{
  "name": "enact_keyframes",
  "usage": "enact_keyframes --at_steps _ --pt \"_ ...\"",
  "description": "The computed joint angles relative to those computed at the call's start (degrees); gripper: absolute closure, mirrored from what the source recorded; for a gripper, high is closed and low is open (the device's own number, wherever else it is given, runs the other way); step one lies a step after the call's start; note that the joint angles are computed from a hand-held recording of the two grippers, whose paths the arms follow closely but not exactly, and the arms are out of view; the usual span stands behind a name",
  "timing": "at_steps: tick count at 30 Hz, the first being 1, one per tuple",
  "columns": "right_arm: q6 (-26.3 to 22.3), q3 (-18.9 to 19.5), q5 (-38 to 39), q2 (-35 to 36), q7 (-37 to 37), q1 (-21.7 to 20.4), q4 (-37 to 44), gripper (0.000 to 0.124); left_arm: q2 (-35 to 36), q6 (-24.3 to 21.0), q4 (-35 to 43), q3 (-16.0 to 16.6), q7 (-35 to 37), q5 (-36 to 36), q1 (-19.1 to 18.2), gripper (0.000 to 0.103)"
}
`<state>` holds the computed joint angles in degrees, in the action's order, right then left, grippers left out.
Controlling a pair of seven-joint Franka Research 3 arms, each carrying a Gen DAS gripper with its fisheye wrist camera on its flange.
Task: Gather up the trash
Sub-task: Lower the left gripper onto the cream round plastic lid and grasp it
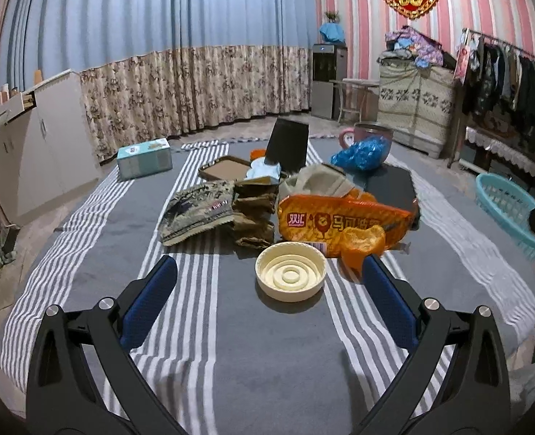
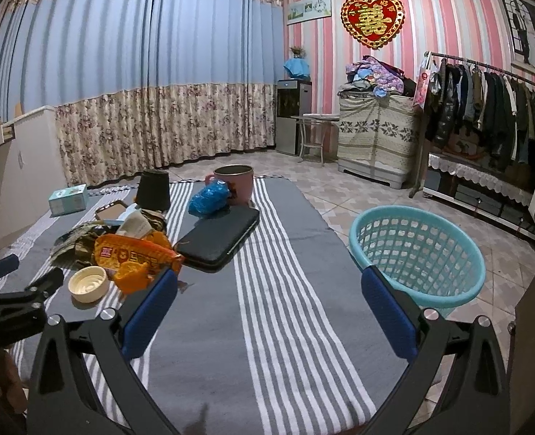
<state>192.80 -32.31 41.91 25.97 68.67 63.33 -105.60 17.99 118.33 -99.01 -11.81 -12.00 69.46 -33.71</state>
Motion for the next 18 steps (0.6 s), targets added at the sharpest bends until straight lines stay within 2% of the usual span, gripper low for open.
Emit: enact_keyframes --at_steps 6,9,11,14,16,18 --pt "-2.38 -0.66 -1.44 1.95 3.51 -1.09 2.0 0.025 3.66 2.5 3.9 0.94 4.08 -4.97 1.58 0.004" --pt "-2.9 0.79 -3.82 2.3 5.55 -3.11 2.68 0.025 4.34 4.25 4.56 1.47 5.85 -7.95 2.35 0.004" --pt "-3.25 -0.75 -4.83 2.95 7.27 -2.26 2.85 0.025 4.99 5.58 5.47 1.66 7.87 -10.7 3.25 0.005" --pt "-6.59 -5.96 -6.09 4.78 10.69 1.23 3.73 0.025 5.85 6.21 6.61 2.18 9.76 -13.66 3.74 0.005" --pt "-8.06 -7.14 -7.41 5.33 12.5 1.74 4.09 0.025 6.7 6.59 7.76 2.32 11.77 -15.91 4.09 0.007" --pt "-9.36 -6.63 -8.95 5.24 13.52 0.91 4.36 0.025 7.46 6.76 8.76 2.56 13.74 -17.56 4.26 0.008"
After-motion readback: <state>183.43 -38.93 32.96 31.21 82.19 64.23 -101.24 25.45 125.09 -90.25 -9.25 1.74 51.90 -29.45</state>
